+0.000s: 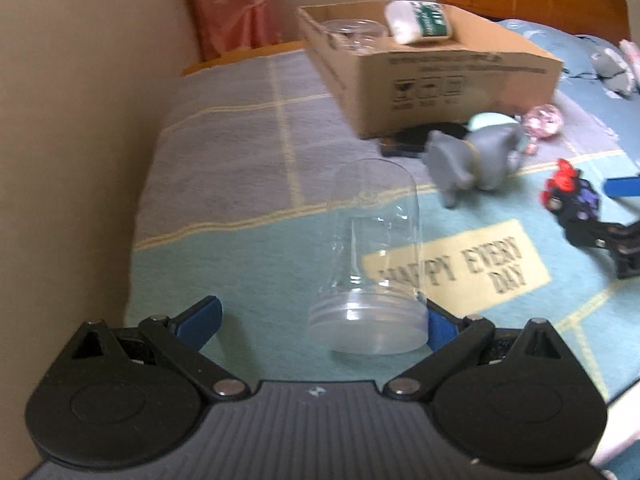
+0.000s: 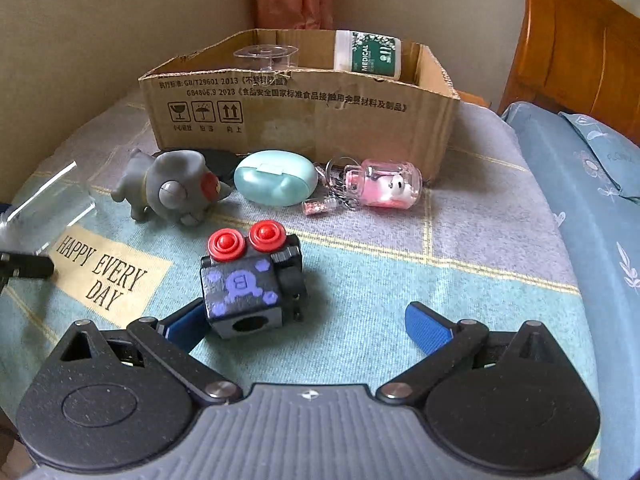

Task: Organize rigid objects
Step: 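Close the right tool on the black cube toy with red buttons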

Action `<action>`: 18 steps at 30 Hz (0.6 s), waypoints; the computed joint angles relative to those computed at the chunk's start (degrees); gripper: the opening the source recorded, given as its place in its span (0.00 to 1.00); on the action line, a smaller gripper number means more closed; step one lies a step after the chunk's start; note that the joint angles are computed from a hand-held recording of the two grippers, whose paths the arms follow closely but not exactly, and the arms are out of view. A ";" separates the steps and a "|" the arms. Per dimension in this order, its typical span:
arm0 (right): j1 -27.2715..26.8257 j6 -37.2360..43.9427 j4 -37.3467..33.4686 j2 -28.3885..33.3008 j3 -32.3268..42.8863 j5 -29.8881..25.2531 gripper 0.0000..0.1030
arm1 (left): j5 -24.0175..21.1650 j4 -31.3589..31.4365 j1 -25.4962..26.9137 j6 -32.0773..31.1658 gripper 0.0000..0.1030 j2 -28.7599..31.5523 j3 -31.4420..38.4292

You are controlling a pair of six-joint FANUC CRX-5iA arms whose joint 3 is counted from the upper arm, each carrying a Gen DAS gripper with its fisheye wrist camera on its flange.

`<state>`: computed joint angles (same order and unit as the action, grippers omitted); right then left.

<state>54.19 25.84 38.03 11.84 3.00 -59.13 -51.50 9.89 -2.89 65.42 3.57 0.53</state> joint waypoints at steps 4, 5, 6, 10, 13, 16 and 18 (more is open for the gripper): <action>0.21 -1.28 0.99 0.12 -0.28 0.03 1.00 | 3.18 2.79 1.06 -4.58 0.97 -1.37 -2.58; 0.27 -1.42 1.13 0.13 -0.32 0.05 1.00 | 4.55 5.10 1.52 -7.10 0.97 -1.85 -3.92; 0.30 -1.51 1.24 0.06 -0.44 0.09 1.00 | 4.98 6.28 1.69 -8.22 0.97 -1.83 -4.24; 0.33 -1.51 1.17 0.03 -0.40 -0.04 1.00 | 4.98 6.50 0.99 -8.10 0.97 -0.81 -2.67; 0.39 -1.75 1.38 -0.24 -0.75 0.04 1.00 | 2.76 6.34 0.66 -7.40 0.97 -0.38 -1.41; 0.39 -2.17 1.78 -0.45 -1.21 0.36 1.00 | 1.62 13.83 1.94 -12.84 0.97 -1.12 -4.42; 0.37 -2.27 1.92 -0.44 -1.26 0.43 1.00 | 1.77 16.58 2.03 -15.00 0.97 -1.35 -5.65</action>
